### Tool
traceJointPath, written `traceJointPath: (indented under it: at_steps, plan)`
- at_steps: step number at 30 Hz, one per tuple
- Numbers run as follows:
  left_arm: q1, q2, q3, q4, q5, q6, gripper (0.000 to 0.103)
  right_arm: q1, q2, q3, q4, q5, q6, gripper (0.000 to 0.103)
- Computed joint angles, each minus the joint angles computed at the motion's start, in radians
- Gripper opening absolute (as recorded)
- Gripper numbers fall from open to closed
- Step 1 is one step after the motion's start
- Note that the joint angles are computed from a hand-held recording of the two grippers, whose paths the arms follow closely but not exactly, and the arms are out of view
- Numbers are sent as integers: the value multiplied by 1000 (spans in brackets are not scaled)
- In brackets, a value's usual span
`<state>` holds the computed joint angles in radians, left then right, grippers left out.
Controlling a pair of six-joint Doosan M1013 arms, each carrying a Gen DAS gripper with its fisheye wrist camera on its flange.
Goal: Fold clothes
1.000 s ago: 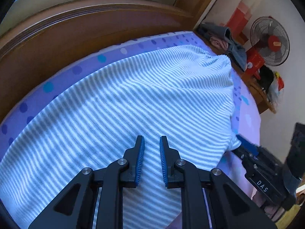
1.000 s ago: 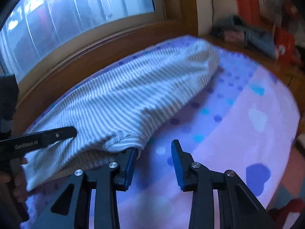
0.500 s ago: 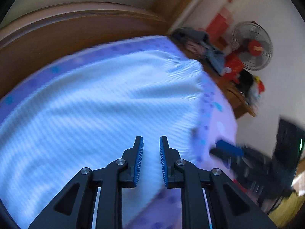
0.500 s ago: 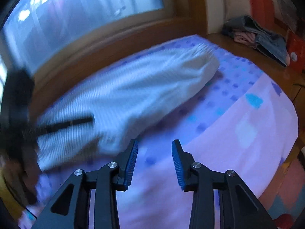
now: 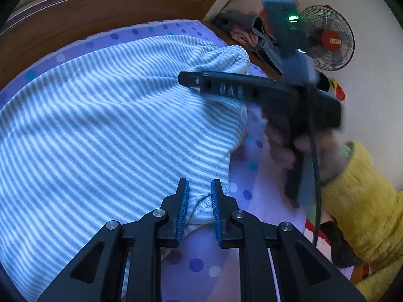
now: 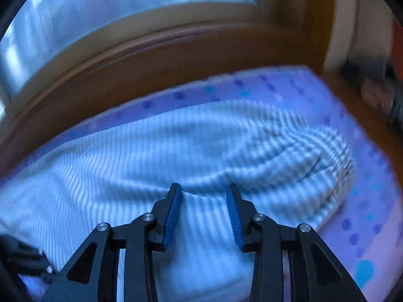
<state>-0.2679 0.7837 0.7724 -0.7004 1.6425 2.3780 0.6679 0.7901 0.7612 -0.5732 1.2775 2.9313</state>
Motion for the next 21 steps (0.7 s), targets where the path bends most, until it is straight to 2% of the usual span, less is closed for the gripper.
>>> traceJointPath:
  at_steps: [2,3,5,7,10,12,13,14,17,20,21]
  plan:
    - [-2,-9,14,5,-17,-1,17,-19,-48,87,12,-58,96,8]
    - [-3,-14,21,7,-25,-2,17,-27,-73,130,11,-81,142,8]
    - [-2,-16,24,8,-35,-13,17,-36,-99,173,17,-88,159,0]
    - [-4,-21,30,15,-47,-11,17,-40,-114,192,27,-90,142,1]
    - [-11,-34,46,40,-72,-7,18,-30,-109,149,5,-25,129,8]
    - [-15,-48,67,57,-101,3,19,-23,-85,86,-29,29,73,16]
    - [-18,-56,79,66,-119,11,19,-21,-72,53,-43,55,41,25]
    - [-20,-62,88,72,-133,18,19,-26,-52,13,-37,81,-7,28]
    - [-24,-76,111,81,-164,26,19,-47,9,-84,10,155,-124,28]
    - [-26,-74,109,83,-170,19,19,-70,51,-123,50,211,-162,26]
    - [-26,-75,110,83,-174,16,19,-74,48,-111,41,197,-149,26]
